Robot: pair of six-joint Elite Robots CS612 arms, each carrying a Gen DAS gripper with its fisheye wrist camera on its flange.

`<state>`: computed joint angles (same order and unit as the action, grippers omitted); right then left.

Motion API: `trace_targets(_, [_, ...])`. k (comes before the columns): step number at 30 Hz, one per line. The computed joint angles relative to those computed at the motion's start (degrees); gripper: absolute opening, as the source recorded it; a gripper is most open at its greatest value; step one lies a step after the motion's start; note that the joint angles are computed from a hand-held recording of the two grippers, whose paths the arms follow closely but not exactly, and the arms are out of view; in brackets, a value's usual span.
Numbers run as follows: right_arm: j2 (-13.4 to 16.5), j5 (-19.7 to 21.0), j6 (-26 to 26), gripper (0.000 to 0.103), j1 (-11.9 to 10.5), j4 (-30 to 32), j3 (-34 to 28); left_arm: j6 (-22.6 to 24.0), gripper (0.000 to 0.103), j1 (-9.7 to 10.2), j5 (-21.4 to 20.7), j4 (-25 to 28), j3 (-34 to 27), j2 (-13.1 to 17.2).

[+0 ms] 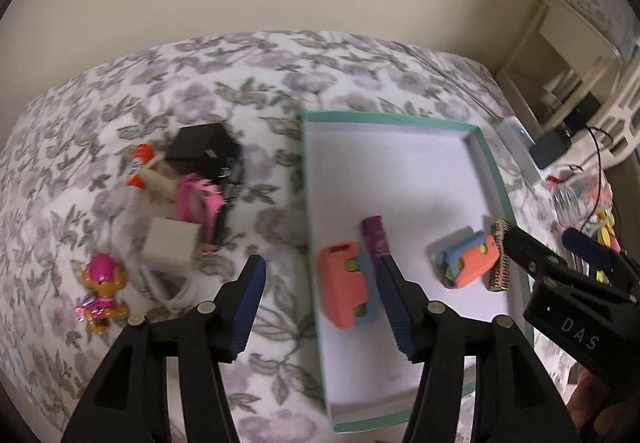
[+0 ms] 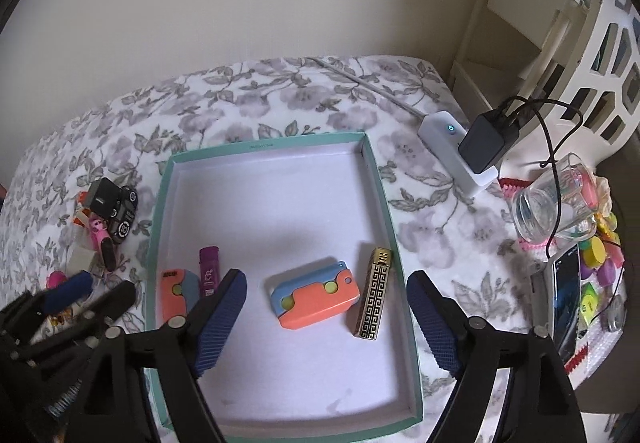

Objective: Organize rigid objects
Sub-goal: 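Open both tools to drop the toy cases into the tray, then move both tools back toward the cluster of objects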

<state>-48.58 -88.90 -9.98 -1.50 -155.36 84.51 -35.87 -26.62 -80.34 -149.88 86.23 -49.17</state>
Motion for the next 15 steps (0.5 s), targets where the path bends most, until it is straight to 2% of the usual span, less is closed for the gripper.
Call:
trace_targets(2, [0.12,-0.09,-0.26,0.09,0.06,0.4,0.0,-1.48,0.06,0.32,0.36,0.27,0.48,-0.36])
trace_targets(3, [0.17,-0.07,-0.31,0.094,0.08,0.48,0.05,-2.04,0.063,0.42,0.45,0.29,0.65,-0.46])
trace_targets(4, [0.22,0.04,-0.37,0.096,0.08,0.51,0.08,-2.54,0.076,0.55,0.55,0.31,0.78,-0.52])
trace_targets(6, [0.27,0.44,-0.35,0.102,0.05,0.44,0.17,-3.63,0.088,0.7,1.31,0.04,1.17,-0.7])
trace_targets(9, [0.36,0.81,-0.53,0.103,0.05,0.37,0.17,-4.34,0.089,0.71,2.54,0.14,1.53,-0.88])
trace_targets(12, [0.46,0.81,-0.97,0.103,0.12,0.75,0.11,-5.49,0.097,0.93,2.67,0.66,1.7,-0.99])
trace_targets(15, [0.56,0.7,-1.31,0.103,0.23,1.03,0.02,-6.3,0.097,1.21,2.25,0.69,1.94,-1.07])
